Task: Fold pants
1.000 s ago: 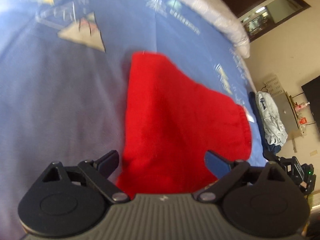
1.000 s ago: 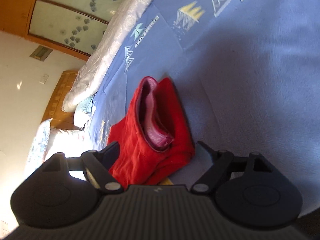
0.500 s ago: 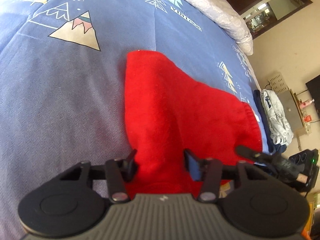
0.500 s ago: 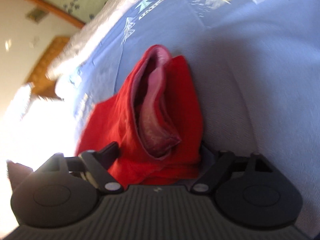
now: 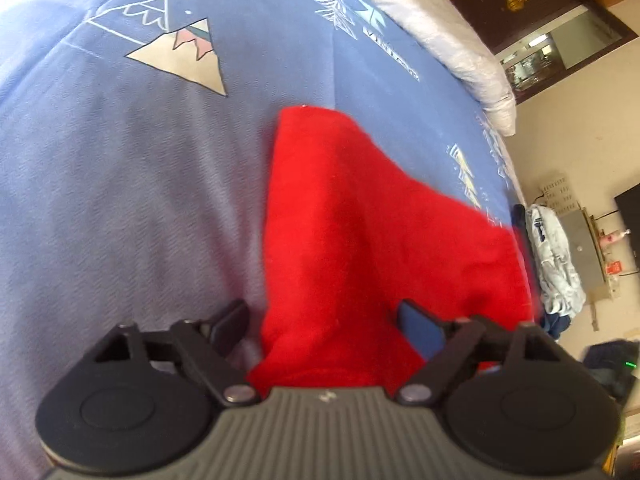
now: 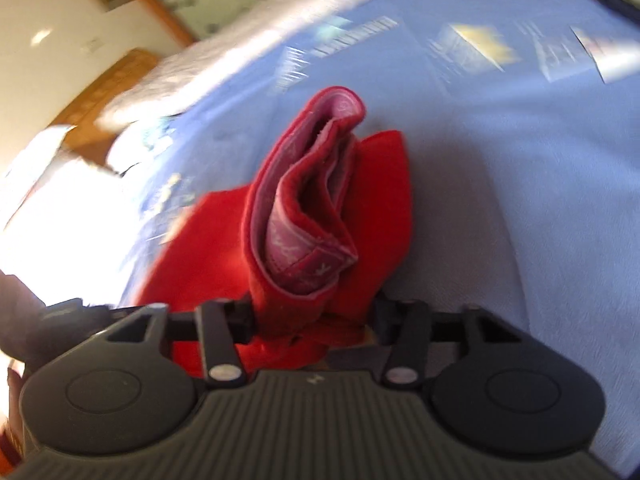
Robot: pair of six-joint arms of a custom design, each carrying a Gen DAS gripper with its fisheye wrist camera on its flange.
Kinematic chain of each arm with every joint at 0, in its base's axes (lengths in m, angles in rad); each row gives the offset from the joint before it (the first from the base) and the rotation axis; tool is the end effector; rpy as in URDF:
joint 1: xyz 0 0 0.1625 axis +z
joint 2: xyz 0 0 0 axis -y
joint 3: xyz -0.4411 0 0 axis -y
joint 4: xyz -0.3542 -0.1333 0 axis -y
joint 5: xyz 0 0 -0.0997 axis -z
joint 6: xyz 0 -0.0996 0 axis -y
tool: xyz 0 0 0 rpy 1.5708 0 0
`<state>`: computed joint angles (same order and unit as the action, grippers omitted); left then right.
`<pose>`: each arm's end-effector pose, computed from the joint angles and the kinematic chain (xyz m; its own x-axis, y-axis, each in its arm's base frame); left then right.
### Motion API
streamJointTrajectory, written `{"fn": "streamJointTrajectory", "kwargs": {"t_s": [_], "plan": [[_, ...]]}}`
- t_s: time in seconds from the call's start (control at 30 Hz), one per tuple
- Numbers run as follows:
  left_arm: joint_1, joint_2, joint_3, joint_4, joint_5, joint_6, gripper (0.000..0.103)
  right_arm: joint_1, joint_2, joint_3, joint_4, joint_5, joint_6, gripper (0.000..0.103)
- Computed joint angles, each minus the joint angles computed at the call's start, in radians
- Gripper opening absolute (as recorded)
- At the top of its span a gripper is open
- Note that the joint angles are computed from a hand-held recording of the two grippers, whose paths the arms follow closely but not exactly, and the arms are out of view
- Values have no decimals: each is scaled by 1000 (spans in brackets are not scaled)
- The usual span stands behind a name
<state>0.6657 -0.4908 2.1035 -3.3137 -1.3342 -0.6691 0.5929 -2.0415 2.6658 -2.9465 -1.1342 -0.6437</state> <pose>-0.2852 -0.4231 -0.0665 -0.9734 0.2051 -0.1018 0.2244 0.9429 -0.2460 -0.0859 -0.2694 0.3507 -0.9602 0.2271 0.1625 0.0372 0.6808 -0.7315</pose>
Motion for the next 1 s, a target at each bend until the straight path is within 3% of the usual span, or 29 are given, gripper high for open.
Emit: {"fn": "streamJointTrajectory", "kwargs": {"t_s": [0.03,0.07,0.1,0.17,0.27,0.4,0.53,0.67,0.77,0.8,0.83,0.87,0.9,0.93,0.97,1.0], "plan": [[4,0,-8,5,-15,14,44,-26,20,-7,13,20,37,70],[11,-3,-17,16,-29,18,41,-51,12,-17,50,55,53,63],[17,-10,-23,18,-39,22,37,-33,14,-41,93,48,63,49],[35,-28,-35,-12,-76,56,28,52,34,-78,102,1,85,44],[47,-64,-72,-39,-75,106,27,197,75,-134,48,-10,93,42],[40,-94,-142,-83,14,225,27,445,225,-260,-101,-107,182,42],[54,-102,-245,-127,62,338,28,607,391,-406,-223,-132,182,41],[77,-78,-362,-162,127,476,28,677,571,-560,-310,-57,155,42],[106,-26,-458,-165,180,532,31,665,689,-655,-342,4,144,43],[120,-1,-490,-160,202,530,34,669,738,-690,-361,-13,160,46],[135,28,-531,-122,249,512,46,668,775,-705,-387,-47,182,50],[143,58,-577,-42,338,473,64,677,819,-724,-413,-123,213,61],[154,88,-619,63,427,411,62,691,872,-752,-429,-228,237,69],[170,104,-643,168,475,334,45,697,917,-769,-445,-333,243,69],[188,106,-639,253,481,235,30,702,956,-781,-456,-437,234,66],[202,93,-613,297,450,152,29,701,984,-781,-460,-519,221,60]]}}
